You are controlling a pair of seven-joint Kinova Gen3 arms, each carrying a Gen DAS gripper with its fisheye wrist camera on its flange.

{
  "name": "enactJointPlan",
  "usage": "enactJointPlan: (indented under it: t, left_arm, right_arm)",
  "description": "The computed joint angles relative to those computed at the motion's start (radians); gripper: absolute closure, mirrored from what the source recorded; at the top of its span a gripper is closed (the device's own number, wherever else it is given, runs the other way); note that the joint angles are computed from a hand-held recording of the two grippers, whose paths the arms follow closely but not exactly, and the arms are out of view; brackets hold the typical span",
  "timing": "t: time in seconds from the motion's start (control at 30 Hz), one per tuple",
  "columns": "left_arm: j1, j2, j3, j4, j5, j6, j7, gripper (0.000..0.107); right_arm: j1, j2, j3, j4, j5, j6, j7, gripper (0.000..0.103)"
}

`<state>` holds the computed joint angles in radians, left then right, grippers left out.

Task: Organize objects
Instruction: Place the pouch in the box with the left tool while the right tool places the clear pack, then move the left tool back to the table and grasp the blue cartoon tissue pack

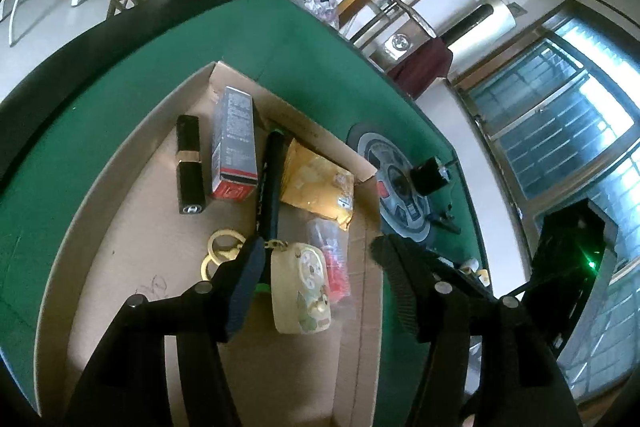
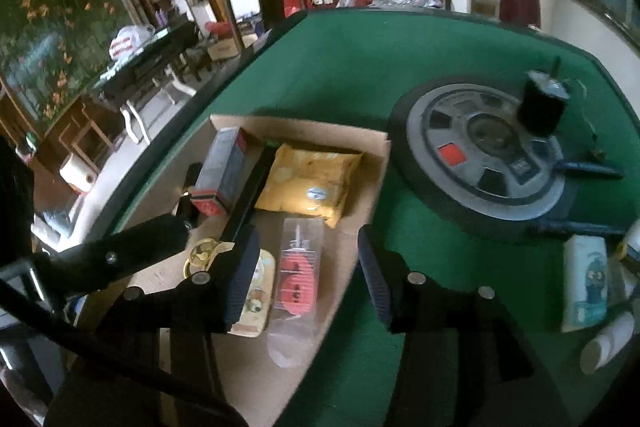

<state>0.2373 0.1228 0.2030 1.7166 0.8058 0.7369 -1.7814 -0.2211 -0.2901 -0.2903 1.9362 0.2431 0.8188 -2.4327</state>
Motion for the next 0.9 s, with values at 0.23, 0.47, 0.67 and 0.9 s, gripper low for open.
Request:
enactJointPlan:
  t: [0.23,0.47,0.67,0.9]
  left_arm:
    - [0.041,-0.043,0.003,0.006,-0.078,0.004,0.088,0.045]
    - [0.137,-0.079,0.041,-0.029,-0.220,0.022,0.198,0.044]
    - [0.238,-0.092,0.084,-0.057,-0.364,-0.005,0.299,0.044]
    - [0.356,-0.045,0.116,-0.127,-0.577,0.010,0.500,0.044]
  right_arm:
    - [0.037,-0.087,0.026,0.036,-0.045,0.004,0.011,0.052]
    - [0.099,-0.179,0.010,0.086,-0.046,0.051,0.034,0.051]
    - [0.184,-0.304,-0.048,0.129,0.001,0.107,0.042,0.051]
    - [0.353,-0.411,-0.146,0.157,0.123,0.173,0.053,0.046]
